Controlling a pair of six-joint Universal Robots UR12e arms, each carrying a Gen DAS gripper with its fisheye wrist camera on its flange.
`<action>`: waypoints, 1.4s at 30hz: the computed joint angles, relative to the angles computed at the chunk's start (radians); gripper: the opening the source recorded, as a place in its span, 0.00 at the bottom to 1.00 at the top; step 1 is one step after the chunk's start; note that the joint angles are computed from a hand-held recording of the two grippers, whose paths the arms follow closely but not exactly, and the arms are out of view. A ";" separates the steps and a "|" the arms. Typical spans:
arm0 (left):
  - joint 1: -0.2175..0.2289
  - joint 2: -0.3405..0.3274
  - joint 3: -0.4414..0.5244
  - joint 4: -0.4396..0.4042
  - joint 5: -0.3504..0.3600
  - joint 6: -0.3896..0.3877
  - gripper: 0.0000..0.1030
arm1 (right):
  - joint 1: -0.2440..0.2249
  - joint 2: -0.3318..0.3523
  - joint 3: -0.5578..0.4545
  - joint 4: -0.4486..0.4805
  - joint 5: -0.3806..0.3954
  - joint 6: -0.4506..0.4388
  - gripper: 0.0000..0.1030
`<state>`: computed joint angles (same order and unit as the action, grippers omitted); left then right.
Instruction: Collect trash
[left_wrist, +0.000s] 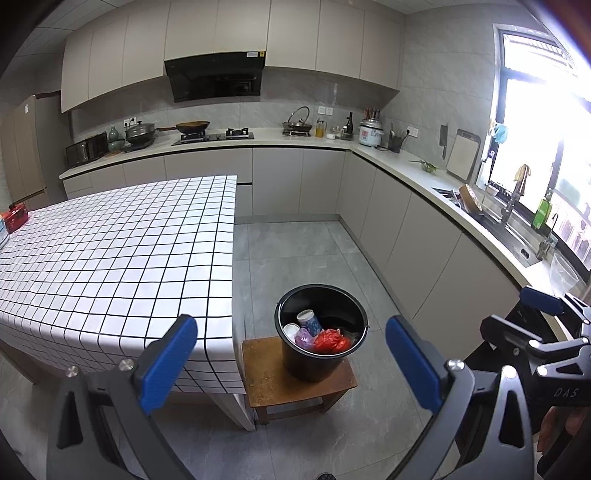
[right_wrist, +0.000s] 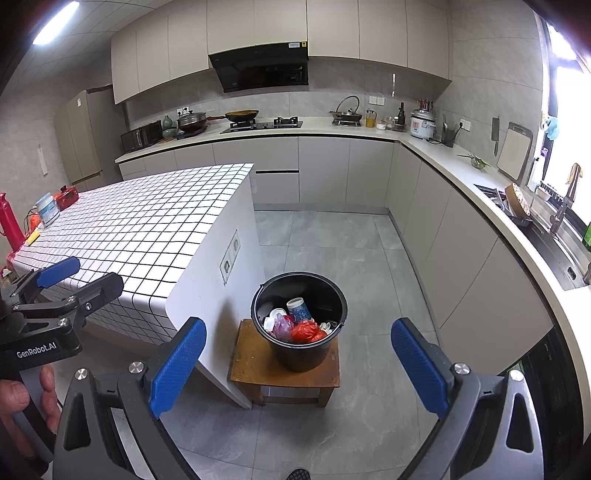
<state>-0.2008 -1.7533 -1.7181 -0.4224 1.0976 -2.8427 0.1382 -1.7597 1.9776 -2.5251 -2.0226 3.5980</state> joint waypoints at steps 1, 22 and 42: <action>0.001 0.000 0.001 0.000 -0.002 0.000 0.99 | -0.002 0.000 0.000 0.000 0.000 -0.002 0.99; -0.008 -0.007 0.011 0.010 0.003 -0.006 0.99 | -0.013 -0.001 -0.001 -0.007 0.008 -0.002 0.99; 0.013 -0.016 0.006 0.047 -0.054 -0.109 0.99 | -0.029 -0.003 0.004 0.010 0.028 0.015 0.99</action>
<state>-0.1876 -1.7696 -1.7122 -0.3752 1.0441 -2.9512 0.1088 -1.7629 1.9817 -2.5150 -1.9948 3.6129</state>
